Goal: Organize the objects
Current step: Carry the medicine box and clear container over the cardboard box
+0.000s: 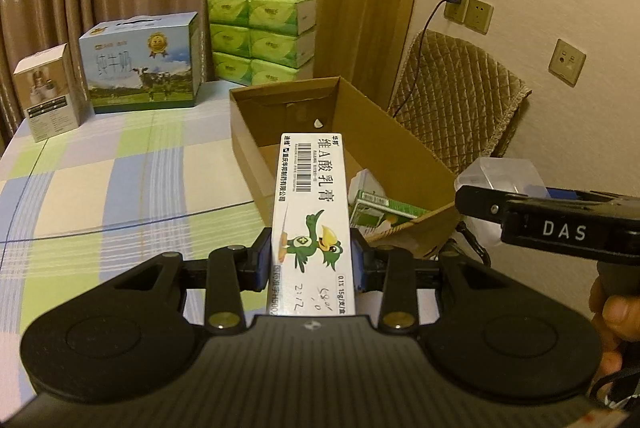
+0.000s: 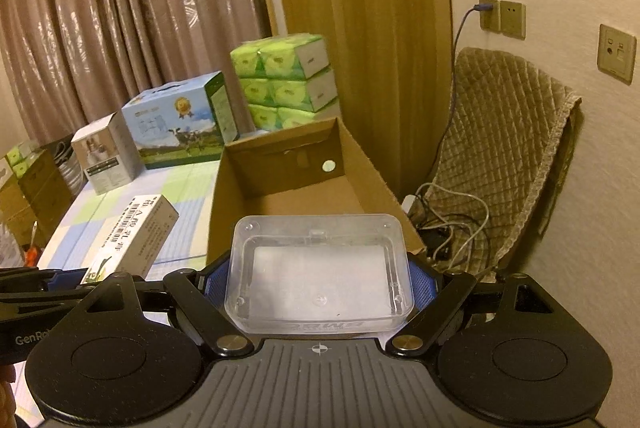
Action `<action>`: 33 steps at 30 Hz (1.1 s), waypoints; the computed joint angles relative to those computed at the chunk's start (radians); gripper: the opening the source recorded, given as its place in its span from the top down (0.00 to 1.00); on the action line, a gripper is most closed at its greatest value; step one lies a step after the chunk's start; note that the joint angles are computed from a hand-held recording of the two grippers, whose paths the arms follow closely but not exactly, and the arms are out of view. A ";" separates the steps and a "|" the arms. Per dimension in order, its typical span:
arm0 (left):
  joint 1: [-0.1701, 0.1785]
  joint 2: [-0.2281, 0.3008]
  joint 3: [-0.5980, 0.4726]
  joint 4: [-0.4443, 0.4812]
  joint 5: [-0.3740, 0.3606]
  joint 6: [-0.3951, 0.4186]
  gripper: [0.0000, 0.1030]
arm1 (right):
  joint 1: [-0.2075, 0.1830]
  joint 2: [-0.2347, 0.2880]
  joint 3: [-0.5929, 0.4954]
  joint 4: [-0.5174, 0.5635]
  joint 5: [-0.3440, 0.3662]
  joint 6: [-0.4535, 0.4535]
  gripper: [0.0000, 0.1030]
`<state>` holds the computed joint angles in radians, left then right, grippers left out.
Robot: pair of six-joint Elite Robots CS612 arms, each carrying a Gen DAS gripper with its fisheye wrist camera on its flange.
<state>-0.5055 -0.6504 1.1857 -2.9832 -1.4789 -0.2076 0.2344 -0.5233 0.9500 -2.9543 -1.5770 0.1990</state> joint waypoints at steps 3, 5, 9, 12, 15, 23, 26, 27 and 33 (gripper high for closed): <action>-0.001 0.016 -0.030 0.014 -0.007 0.000 0.68 | -0.004 0.010 -0.019 0.010 0.001 -0.003 0.20; -0.001 0.025 -0.049 0.023 -0.011 0.001 0.68 | -0.006 0.018 -0.034 0.018 0.001 -0.008 0.20; -0.001 0.047 -0.094 0.046 -0.015 0.006 0.68 | -0.011 0.037 -0.073 0.035 0.000 -0.014 0.20; -0.001 0.065 -0.129 0.065 -0.018 0.007 0.68 | -0.015 0.052 -0.104 0.050 -0.001 -0.016 0.20; -0.001 0.081 -0.159 0.080 -0.023 0.009 0.68 | -0.019 0.068 -0.137 0.068 0.000 -0.022 0.20; 0.002 0.119 -0.229 0.127 -0.033 0.004 0.68 | -0.028 0.109 -0.221 0.115 0.007 -0.036 0.20; 0.003 0.131 -0.250 0.144 -0.036 0.002 0.68 | -0.030 0.124 -0.250 0.131 0.011 -0.041 0.20; 0.004 0.134 -0.255 0.148 -0.036 0.001 0.68 | -0.031 0.128 -0.258 0.135 0.012 -0.042 0.20; 0.008 0.157 -0.297 0.181 -0.045 -0.002 0.68 | -0.034 0.155 -0.310 0.167 0.020 -0.043 0.20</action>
